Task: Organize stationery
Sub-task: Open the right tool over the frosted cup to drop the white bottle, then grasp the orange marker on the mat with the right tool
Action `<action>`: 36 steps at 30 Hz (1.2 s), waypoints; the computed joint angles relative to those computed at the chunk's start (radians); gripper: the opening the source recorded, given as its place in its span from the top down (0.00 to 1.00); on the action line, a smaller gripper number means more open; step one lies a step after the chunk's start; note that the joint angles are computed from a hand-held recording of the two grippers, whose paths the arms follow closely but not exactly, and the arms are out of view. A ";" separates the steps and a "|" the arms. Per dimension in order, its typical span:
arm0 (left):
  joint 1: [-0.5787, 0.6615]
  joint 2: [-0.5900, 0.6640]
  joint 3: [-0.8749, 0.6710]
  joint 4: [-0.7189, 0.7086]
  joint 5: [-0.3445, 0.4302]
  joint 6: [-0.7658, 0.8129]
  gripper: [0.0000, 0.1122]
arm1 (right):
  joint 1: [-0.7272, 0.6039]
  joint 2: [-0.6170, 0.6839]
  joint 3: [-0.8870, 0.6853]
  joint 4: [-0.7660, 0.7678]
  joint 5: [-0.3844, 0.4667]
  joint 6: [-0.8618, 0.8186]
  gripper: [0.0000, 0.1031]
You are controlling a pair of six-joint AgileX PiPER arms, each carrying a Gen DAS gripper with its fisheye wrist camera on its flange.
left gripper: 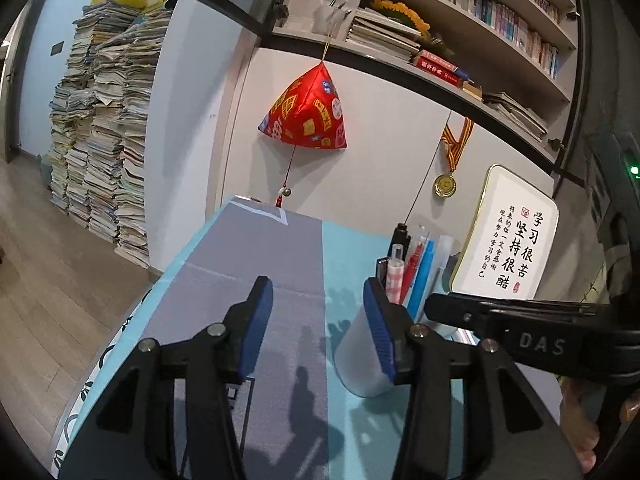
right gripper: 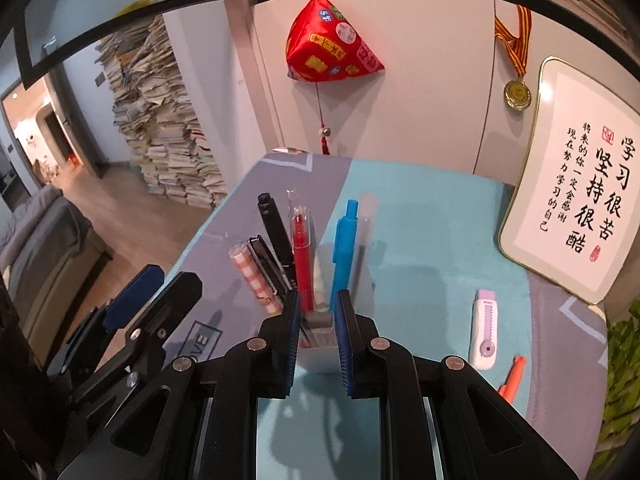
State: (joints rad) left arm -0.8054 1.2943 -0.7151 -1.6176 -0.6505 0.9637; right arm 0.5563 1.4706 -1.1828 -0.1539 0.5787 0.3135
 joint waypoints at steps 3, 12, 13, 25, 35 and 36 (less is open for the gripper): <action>0.017 0.004 -0.006 -0.015 0.022 0.019 0.59 | -0.016 -0.032 0.023 0.021 -0.013 -0.007 0.83; -0.001 0.010 -0.008 -0.019 -0.010 0.031 0.59 | -0.164 -0.163 0.170 -0.139 -0.002 0.152 0.66; -0.009 0.011 -0.008 -0.015 -0.021 0.029 0.59 | -0.216 -0.159 0.185 -0.147 0.017 0.176 0.66; -0.073 0.038 -0.013 0.017 -0.094 0.034 0.57 | -0.410 -0.029 0.174 0.025 0.058 0.057 0.66; -0.085 0.040 -0.012 0.052 -0.082 0.032 0.57 | -0.396 0.059 0.148 -0.007 0.057 0.050 0.86; -0.089 0.039 -0.009 0.063 -0.081 0.028 0.57 | -0.408 0.050 0.161 0.030 0.047 0.014 0.86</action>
